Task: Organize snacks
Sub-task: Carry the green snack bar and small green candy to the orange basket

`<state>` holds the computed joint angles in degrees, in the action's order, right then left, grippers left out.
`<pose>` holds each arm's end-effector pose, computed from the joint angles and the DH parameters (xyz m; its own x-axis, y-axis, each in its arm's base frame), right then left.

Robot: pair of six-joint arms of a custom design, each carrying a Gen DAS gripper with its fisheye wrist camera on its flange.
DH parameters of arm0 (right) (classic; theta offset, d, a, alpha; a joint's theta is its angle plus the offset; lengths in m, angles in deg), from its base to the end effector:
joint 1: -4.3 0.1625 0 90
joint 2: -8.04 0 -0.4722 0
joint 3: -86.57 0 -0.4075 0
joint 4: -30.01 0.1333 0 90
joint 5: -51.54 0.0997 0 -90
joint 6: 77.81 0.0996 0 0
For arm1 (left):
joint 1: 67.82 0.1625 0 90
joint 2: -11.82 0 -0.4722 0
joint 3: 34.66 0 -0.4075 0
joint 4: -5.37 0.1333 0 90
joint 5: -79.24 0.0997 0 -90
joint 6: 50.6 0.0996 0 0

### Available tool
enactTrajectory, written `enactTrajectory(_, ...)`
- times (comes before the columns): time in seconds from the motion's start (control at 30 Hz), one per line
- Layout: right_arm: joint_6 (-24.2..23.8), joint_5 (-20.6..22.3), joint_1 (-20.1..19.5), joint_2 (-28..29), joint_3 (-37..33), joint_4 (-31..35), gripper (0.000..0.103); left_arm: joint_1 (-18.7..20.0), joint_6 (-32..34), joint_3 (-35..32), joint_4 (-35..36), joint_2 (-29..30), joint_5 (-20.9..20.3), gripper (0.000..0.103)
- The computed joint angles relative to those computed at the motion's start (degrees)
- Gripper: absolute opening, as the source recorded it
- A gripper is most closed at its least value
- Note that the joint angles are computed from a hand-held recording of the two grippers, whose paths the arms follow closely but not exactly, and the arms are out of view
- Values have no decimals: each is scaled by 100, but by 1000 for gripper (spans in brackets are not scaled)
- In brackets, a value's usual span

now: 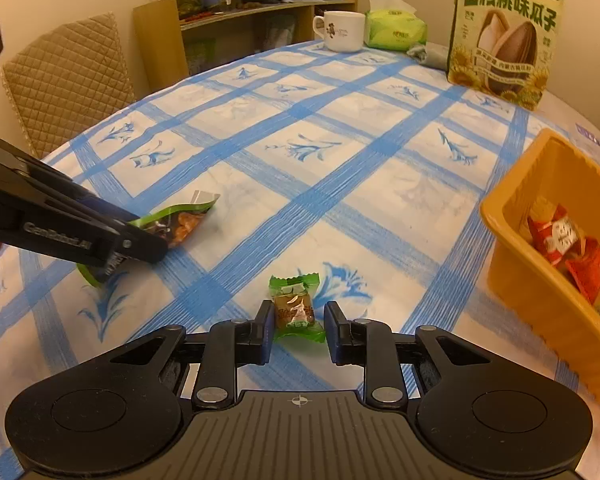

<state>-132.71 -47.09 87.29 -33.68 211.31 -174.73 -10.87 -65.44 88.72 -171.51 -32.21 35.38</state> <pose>0.0517 -0.5490 0.0409 -0.6436 -0.5763 0.5036 -0.7353 0.6482 -0.1979 -0.1131 -0.5500 0.0349 -0.7497 0.0759 -0.6574 0.3607 0.8797 -0.3098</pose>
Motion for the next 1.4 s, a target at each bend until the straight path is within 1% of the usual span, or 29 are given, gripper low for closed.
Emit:
enactTrajectory(0.07,163,-11,-4,-42,67,4,27,16,70,-33,3,35,-16,29)
enactTrajectory(0.13,208,-18,-5,-60,85,19,27,22,131,-60,4,56,-30,29)
enactTrajectory(0.23,347,-33,-17,-125,155,46,27,19,256,-91,-38,97,-32,24)
enactTrajectory(0.63,709,-95,-64,-260,263,40,26,-57,372,-28,-119,88,-117,23)
enactTrajectory(0.8,870,-36,-97,-355,358,-39,26,-130,394,94,-222,-10,-157,23)
enactTrajectory(1.1,1231,181,-141,-704,661,-170,26,-397,302,374,-334,-263,-264,23)
enactTrajectory(1.4,1433,391,-165,-1207,1062,-406,26,-760,502,424,-561,-315,-412,23)
